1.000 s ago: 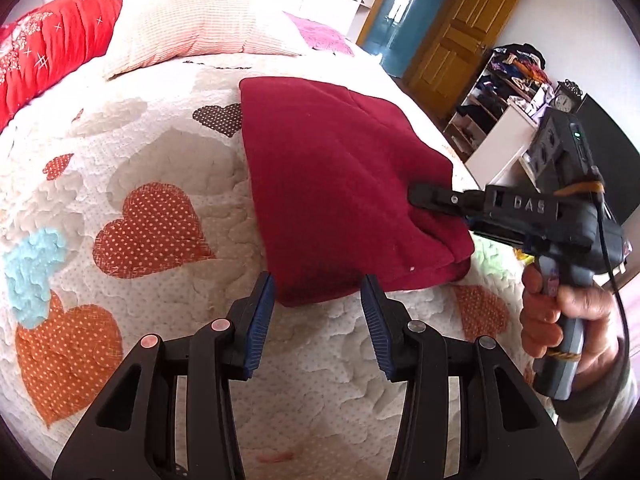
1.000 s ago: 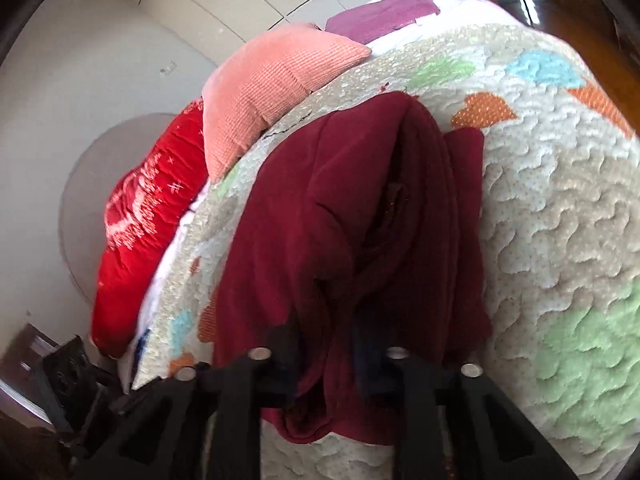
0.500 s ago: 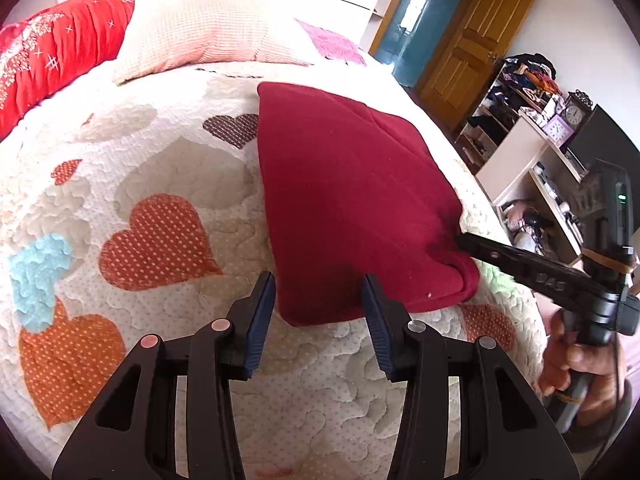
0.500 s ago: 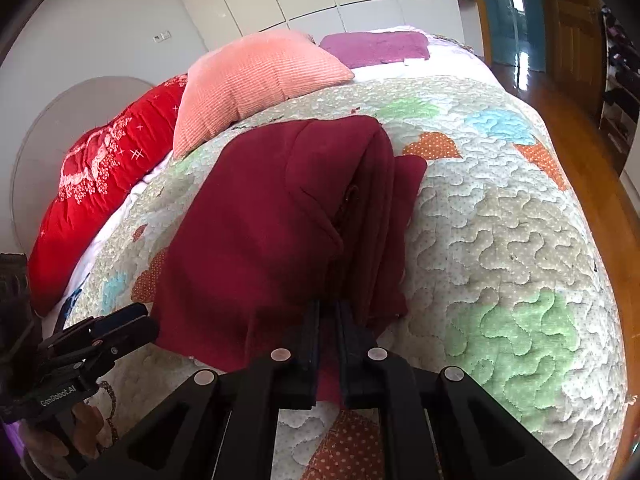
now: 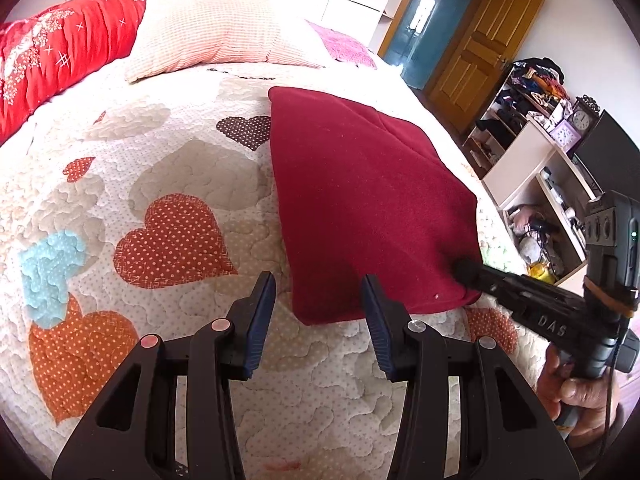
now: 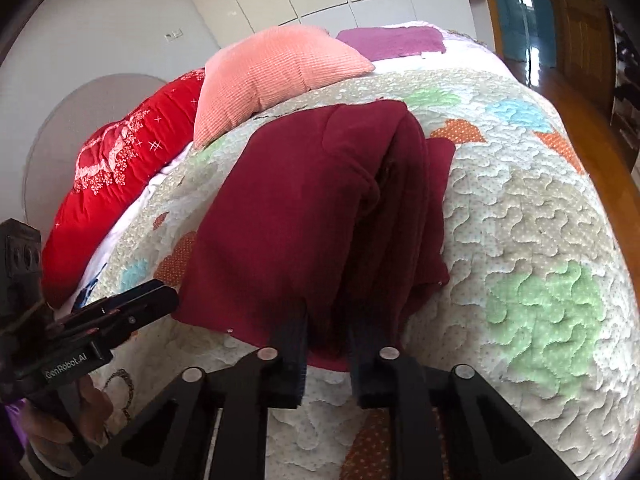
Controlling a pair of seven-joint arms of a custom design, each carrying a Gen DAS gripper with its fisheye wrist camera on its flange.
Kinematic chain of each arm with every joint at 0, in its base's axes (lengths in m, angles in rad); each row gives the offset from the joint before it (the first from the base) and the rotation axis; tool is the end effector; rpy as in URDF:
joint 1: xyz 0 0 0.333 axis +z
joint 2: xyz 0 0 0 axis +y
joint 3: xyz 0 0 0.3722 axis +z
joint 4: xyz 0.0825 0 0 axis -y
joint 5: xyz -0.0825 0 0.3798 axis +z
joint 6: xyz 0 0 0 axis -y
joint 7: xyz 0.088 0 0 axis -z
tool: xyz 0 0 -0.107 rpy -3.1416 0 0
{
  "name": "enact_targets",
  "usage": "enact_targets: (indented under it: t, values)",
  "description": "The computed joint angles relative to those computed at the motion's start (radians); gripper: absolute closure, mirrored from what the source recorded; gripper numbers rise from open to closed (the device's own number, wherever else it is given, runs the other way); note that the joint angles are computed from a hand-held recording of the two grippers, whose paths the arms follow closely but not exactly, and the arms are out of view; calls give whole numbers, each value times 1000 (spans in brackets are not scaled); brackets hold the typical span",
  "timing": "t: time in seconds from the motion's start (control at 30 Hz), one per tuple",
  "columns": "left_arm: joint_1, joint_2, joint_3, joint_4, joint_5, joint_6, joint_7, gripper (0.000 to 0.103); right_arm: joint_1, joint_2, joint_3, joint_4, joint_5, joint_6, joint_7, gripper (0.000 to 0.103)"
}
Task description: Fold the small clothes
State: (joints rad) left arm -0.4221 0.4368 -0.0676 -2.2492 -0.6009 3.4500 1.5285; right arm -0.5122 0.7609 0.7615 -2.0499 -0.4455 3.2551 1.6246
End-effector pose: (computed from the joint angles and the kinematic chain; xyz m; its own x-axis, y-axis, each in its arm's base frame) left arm 0.5550 -0.2179 0.3039 0.1017 -0.9491 0.2979 -0.7610 -0.2671 -0.5912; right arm 0.6450 0.1357 0.2830 0.4212 -0.8604 -0.2868 -0.7475 -0.1502 -0.6471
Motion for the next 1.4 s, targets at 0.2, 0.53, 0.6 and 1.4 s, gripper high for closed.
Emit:
enact_targets:
  t: [0.2, 0.53, 0.6, 1.4]
  values:
    - [36, 9, -24, 9, 10, -4, -19, 59, 66, -25, -78, 12, 8, -16, -7, 95]
    - [102, 43, -61, 54, 67, -22, -55, 59, -77, 30, 57, -20, 46, 76, 35, 44]
    - [215, 58, -164, 58, 131, -3, -98, 45, -71, 35, 46, -12, 31, 109, 67, 42]
    - [462, 270, -376, 277, 419, -41, -247, 25, -34, 348, 187, 356, 173, -157, -155, 39]
